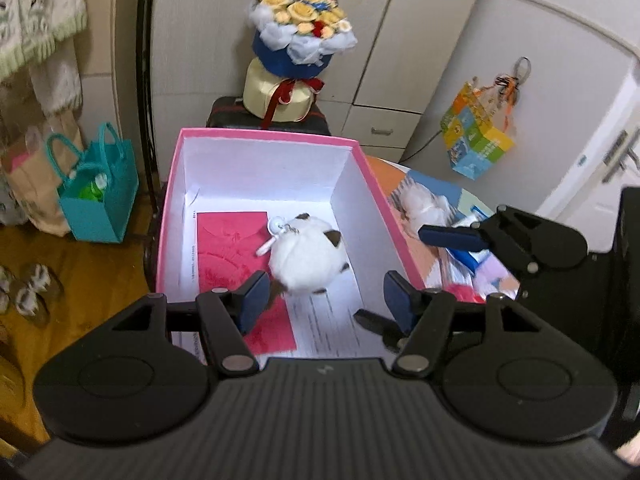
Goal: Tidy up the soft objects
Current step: 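Lower the plush cat into the box and open the left gripper, then move the left tool back toward the red strawberry plush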
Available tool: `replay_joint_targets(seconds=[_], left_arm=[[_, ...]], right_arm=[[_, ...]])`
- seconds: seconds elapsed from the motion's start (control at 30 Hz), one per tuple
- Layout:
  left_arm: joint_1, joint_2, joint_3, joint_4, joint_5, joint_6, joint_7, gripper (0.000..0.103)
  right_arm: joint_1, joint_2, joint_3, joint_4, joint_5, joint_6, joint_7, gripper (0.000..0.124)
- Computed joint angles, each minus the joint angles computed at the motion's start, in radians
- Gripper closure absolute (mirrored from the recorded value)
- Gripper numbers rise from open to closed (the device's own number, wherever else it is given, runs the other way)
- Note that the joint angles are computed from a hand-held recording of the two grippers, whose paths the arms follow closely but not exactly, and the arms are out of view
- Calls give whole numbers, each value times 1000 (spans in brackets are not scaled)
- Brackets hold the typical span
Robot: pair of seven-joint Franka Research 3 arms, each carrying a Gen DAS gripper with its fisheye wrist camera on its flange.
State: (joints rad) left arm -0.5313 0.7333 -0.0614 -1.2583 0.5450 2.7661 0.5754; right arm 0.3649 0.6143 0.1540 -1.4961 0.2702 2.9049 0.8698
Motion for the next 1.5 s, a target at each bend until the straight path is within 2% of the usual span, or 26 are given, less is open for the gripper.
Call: replay_joint_targets(seconds=[0.13, 0.23, 0.43, 0.6, 0.77, 0.97, 1.1, 1.33, 1.5], left_arm=[[-56, -101, 51, -126, 99, 26, -65, 39], [-80, -165, 60, -196, 183, 32, -111, 38], [-74, -265, 19, -317, 288, 59, -166, 35], [-83, -305, -12, -363, 366, 31, -203, 33], [-87, -310, -61, -372, 385, -15, -178, 32], [-106, -281, -98, -340, 379, -36, -107, 31], [-113, -206, -135, -250, 279, -72, 40, 31], [-144, -36, -157, -38, 89, -113, 256, 31], [-189, 110, -128, 157, -13, -148, 331, 31]], right_arm=[[-6, -59, 6, -77, 13, 27, 2, 39], [-33, -141, 42, -176, 45, 58, -31, 39], [-114, -271, 139, -325, 184, 94, -168, 39], [-142, -373, 167, -434, 328, 109, -299, 39], [-168, -473, 177, -535, 538, 96, -473, 39], [-167, -588, 123, -667, 823, 70, -722, 38], [-136, -629, 58, -742, 873, 105, -754, 38], [-87, -643, -61, -804, 973, 93, -812, 37], [-106, -602, -102, -793, 1005, 52, -816, 37]])
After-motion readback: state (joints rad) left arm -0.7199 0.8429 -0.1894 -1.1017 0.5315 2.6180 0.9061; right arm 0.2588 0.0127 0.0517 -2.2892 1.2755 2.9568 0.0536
